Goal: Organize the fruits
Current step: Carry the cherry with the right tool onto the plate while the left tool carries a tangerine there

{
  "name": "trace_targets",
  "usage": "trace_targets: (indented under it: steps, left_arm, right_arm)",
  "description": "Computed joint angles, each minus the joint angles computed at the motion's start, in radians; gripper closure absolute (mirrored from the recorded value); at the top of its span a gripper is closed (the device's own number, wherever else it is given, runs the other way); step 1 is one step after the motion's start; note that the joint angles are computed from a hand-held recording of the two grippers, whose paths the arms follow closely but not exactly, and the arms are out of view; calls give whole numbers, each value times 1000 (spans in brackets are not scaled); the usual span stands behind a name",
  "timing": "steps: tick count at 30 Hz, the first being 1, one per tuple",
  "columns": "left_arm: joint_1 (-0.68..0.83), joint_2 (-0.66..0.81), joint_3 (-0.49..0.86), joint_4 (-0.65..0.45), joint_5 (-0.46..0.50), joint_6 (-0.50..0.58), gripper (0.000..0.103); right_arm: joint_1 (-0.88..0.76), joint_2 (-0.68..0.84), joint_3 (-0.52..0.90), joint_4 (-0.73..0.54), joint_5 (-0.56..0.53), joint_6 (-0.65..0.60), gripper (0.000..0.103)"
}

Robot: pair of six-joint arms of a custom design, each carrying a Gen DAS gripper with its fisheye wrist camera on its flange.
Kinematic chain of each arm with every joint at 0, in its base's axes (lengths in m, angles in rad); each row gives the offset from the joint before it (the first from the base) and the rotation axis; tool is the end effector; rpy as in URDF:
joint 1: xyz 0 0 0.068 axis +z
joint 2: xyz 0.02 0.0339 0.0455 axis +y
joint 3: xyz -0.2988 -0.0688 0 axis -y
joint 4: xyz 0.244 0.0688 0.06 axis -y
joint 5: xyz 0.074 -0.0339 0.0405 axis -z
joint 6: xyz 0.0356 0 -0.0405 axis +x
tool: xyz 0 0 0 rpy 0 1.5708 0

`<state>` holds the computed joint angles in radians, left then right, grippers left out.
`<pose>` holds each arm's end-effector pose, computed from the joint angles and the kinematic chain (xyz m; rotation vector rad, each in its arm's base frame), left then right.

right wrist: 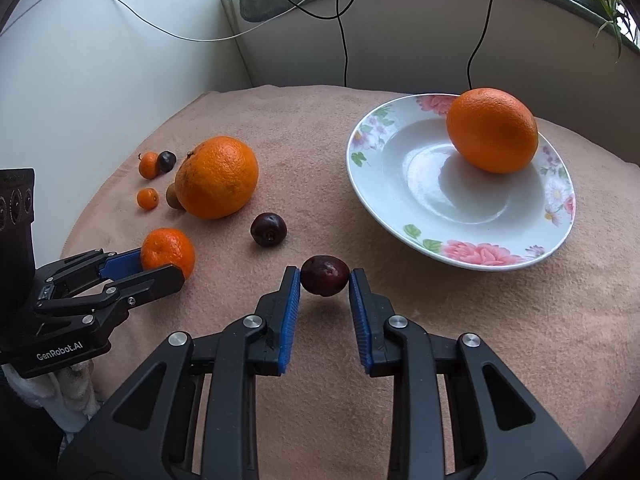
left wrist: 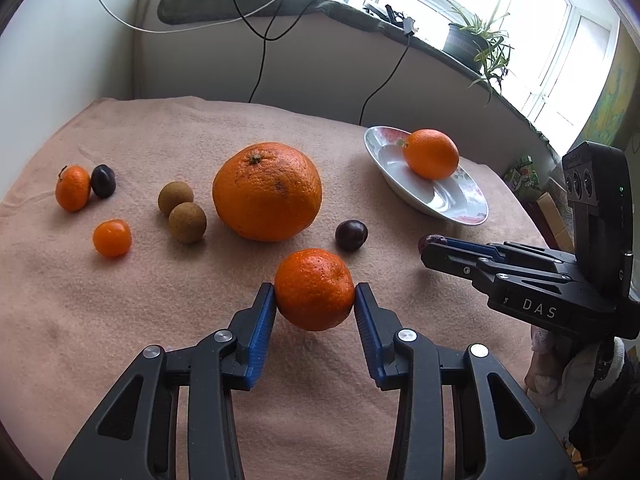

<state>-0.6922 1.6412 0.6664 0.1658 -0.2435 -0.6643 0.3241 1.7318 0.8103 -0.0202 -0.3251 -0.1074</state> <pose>0.2384 -0.1865 0.1648 -0.0833 2.3790 -0.3709 0.3060 0.1148 0.1633 -0.6675 2.4206 0.4970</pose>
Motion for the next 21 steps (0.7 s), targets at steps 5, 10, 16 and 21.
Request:
trace_targets:
  steps: [5, 10, 16, 21]
  left_arm:
    - [-8, 9, 28, -1, 3, 10, 64]
    - [-16, 20, 55, -3, 10, 25, 64]
    - [-15, 34, 95, -7, 19, 55, 64]
    - [-17, 51, 127, -8, 28, 76, 64]
  right_arm:
    - [-27, -38, -14, -9, -14, -5, 77]
    - [-45, -67, -21, -9, -20, -1, 77]
    - [-67, -92, -23, -11, -21, 2, 77]
    - [-93, -93, -17, -12, -23, 1, 77]
